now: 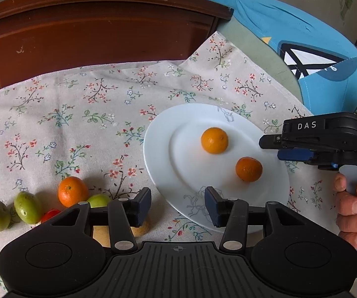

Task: Organize fruits
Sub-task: 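Open both tools to release their oranges onto the white plate, then move the right tool back to the cluster and grasp another orange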

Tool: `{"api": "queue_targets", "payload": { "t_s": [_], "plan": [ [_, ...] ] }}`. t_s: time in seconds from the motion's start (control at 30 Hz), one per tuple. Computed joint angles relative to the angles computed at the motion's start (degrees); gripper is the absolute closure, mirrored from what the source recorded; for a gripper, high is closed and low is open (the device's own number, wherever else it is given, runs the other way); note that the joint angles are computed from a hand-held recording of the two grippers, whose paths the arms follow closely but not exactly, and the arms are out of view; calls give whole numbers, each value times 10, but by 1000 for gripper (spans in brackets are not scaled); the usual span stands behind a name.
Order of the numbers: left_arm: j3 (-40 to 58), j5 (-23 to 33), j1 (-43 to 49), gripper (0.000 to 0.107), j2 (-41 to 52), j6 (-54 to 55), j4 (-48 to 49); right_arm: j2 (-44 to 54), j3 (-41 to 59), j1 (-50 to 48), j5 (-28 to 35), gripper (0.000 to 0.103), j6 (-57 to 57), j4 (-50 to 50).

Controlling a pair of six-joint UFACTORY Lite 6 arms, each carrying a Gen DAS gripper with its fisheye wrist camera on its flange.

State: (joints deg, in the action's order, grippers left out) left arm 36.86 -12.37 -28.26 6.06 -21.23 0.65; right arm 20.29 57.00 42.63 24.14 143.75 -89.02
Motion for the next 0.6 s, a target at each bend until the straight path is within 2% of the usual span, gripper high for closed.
{"api": "queue_targets", "payload": {
  "t_s": [0.13, 0.2, 0.37, 0.5, 0.53, 0.6],
  "plan": [
    [-3, -6, -8, 59, 0, 64, -59, 26, 34, 18, 59, 61, -80, 54],
    [-4, -11, -12, 59, 3, 88, -83, 24, 29, 10, 50, 61, -57, 29],
    [-5, -13, -18, 58, 2, 125, -118, 46, 40, -3, 57, 60, -72, 64],
    [-10, -14, -17, 58, -2, 140, -134, 57, 43, -17, 17, 59, -59, 36],
    [-11, -13, -16, 58, -5, 137, -131, 63, 51, -13, 18, 54, -73, 41],
    [-15, -10, -16, 57, -11, 148, -143, 78, 71, -4, 30, 50, -133, 74]
  ]
}}
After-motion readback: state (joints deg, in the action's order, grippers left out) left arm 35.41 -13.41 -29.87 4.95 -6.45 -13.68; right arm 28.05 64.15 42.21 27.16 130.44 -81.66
